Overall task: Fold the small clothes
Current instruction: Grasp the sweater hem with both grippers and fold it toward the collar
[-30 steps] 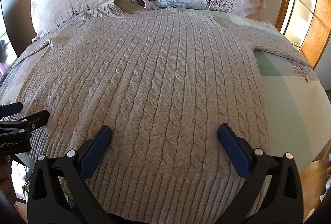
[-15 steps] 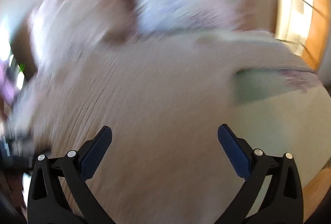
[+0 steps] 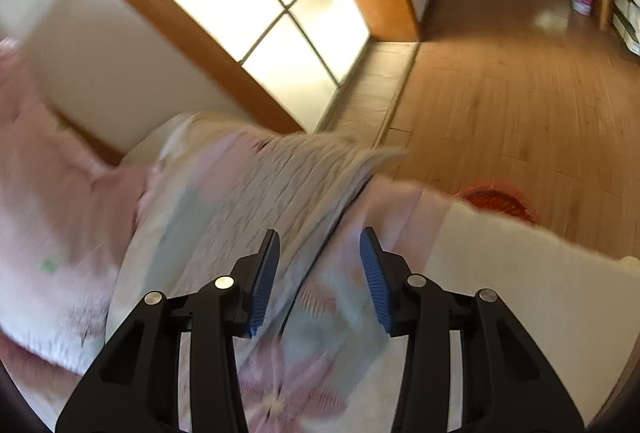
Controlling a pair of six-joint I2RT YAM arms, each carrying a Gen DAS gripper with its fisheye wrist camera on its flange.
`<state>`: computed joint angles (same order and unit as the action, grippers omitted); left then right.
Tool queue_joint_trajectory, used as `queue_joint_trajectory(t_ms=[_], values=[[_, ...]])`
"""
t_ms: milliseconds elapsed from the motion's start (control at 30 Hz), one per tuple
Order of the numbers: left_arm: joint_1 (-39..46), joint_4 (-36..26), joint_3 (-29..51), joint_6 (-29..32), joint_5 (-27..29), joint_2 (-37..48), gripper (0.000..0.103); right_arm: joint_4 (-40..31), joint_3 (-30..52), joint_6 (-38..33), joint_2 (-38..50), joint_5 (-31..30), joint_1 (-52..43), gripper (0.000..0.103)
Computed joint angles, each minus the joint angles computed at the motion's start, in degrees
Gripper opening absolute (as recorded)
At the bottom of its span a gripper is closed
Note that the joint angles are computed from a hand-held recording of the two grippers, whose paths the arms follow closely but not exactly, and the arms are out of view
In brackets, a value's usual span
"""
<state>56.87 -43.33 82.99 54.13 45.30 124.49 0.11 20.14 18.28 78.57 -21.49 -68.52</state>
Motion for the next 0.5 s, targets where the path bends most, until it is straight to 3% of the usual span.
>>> queue_joint_trajectory(t_ms=[133, 233, 333, 433, 500], values=[[-1.47, 9.82, 1.06, -7.08, -1.82, 0.92, 0.101, 4.33, 2.05, 1.93, 4.56, 4.74, 3.57, 0.035], [-1.74, 11.92, 4.6, -11.14, -2.51, 3.21, 0.101, 5.32, 3.56, 1.89, 6.64, 7.84, 4.87, 0.02], [-1.81, 8.98, 12.68, -15.6, -4.0, 8.12, 0.101, 6.34, 2.5, -0.68, 5.14, 11.24, 6.5, 0.009], [-0.77, 5.46, 20.94, -19.57, -1.8, 13.3, 0.101, 7.64, -0.78, 0.26, -1.87, 15.15, 9.49, 0.008], [0.02, 2.61, 27.25, -22.88, -0.71, 16.97, 0.101, 5.37, -4.29, 2.18, -14.97, 21.24, 17.8, 0.008]])
